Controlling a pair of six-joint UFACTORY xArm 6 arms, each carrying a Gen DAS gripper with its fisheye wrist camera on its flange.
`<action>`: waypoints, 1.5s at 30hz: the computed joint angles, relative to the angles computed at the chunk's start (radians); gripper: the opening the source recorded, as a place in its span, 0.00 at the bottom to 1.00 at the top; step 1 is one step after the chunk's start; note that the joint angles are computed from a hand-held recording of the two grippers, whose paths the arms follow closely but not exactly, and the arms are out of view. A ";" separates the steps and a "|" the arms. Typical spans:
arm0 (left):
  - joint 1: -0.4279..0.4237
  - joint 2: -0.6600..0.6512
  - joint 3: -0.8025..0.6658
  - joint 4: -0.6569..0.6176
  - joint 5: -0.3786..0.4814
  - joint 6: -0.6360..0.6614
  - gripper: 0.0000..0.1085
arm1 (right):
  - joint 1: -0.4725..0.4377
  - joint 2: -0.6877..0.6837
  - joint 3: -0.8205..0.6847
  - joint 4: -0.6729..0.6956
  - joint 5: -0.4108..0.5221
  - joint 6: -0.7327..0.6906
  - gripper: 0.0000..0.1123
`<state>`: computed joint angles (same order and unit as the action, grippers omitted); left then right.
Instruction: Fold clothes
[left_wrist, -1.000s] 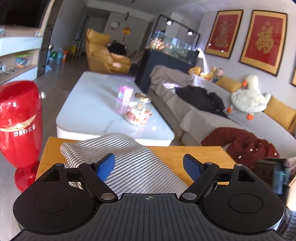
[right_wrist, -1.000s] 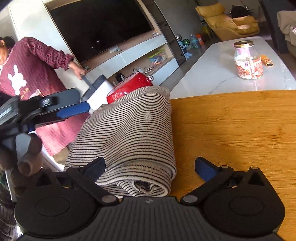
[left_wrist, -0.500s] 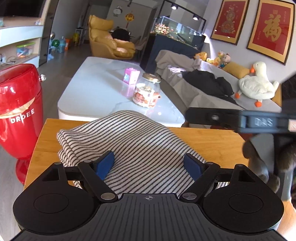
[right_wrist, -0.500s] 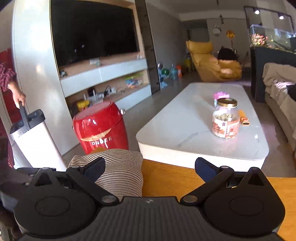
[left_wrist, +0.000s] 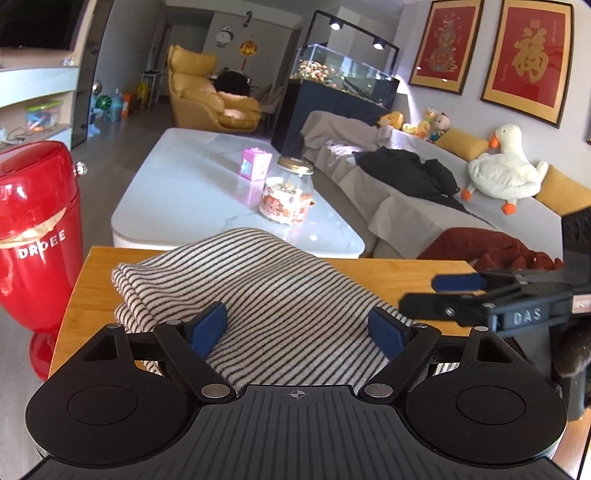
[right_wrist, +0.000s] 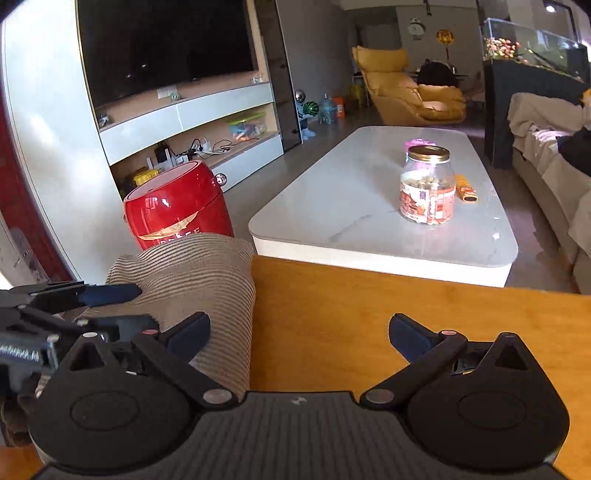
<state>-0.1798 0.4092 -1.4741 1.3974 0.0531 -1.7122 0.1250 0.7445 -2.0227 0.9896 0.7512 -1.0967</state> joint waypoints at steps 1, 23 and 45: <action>-0.011 -0.010 0.003 0.029 0.028 -0.028 0.82 | -0.013 -0.022 0.035 0.005 -0.001 0.004 0.92; -0.515 -0.019 -0.018 -0.402 1.018 -0.082 0.95 | -0.069 -0.370 0.619 0.114 -0.209 -0.387 0.92; -0.526 0.033 -0.107 -0.438 1.107 -0.084 0.95 | -0.059 -0.346 0.591 0.105 -0.212 -0.373 0.92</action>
